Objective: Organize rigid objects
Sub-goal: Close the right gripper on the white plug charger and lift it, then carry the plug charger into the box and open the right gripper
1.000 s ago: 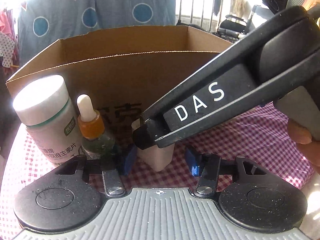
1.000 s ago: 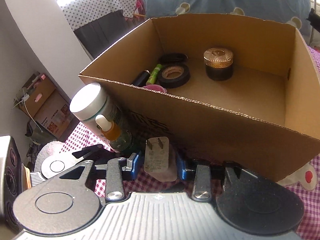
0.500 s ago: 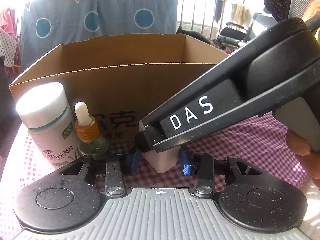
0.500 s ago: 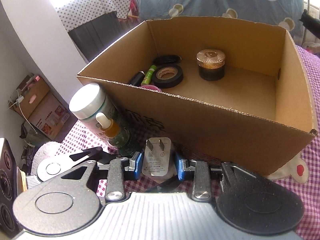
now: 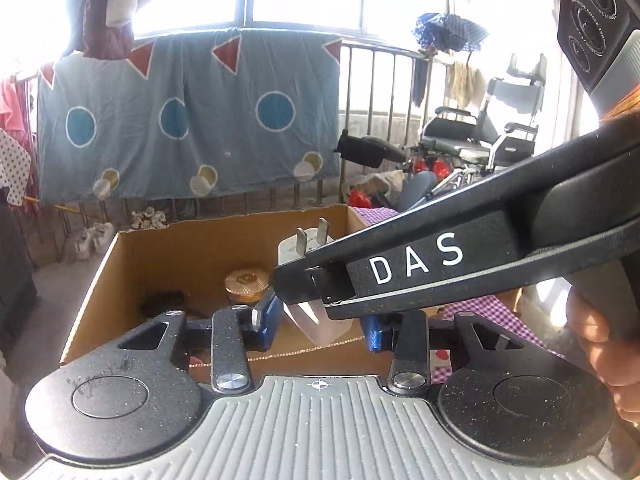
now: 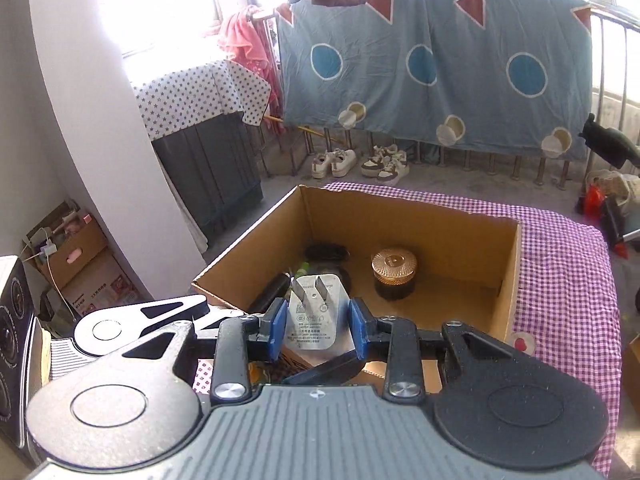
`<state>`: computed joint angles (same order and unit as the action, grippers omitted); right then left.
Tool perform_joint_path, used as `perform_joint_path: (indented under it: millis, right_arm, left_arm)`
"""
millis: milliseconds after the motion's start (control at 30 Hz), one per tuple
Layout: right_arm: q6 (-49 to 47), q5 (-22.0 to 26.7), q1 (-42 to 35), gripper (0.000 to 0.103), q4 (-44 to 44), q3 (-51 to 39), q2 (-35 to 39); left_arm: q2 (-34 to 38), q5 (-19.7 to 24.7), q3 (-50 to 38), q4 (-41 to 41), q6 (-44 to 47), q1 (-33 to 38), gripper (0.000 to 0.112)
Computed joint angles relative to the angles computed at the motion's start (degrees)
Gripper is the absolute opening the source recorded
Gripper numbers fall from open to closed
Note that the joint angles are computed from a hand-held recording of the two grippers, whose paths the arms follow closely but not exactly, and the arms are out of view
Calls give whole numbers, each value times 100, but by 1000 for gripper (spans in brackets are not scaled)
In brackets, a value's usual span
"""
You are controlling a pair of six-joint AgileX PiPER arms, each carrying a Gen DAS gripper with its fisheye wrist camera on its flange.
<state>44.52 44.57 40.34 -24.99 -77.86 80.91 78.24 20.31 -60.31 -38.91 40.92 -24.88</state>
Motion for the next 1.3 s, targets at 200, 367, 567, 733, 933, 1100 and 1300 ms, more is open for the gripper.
perform_joint_path:
  millis: [200, 367, 567, 733, 933, 1100, 1300]
  right_arm:
    - [-2313, -3, -1740, 37, 2194, -885, 854]
    - [-3392, 275, -2625, 36, 3211, -1795, 1888]
    - [-3941, 700, -3228, 35, 3969, -2827, 2967]
    - [-4026, 920, -3340, 33, 3989, -3406, 3503]
    - [-3975, 964, -3239, 33, 3705, -3640, 3681]
    - [-3924, 817, -3210, 33, 3635, -3443, 3517]
    - [-3840, 153, -3198, 35, 3854, -2224, 2398]
  left_arm:
    - [1991, 1702, -2650, 737, -1524, 146, 41]
    - [3123, 2467, -4170, 1605, -2578, -15, 41]
    - [3756, 3348, -5149, 1958, -3141, -50, 41]
    - [4125, 3691, -5719, 2159, -3281, -63, 41]
    - [4583, 4194, -6462, 2044, -3484, 20, 50]
    - [4569, 4332, -6551, 2169, -3653, -3, 53]
    - [3651, 3887, -5475, 2083, -3301, 19, 74]
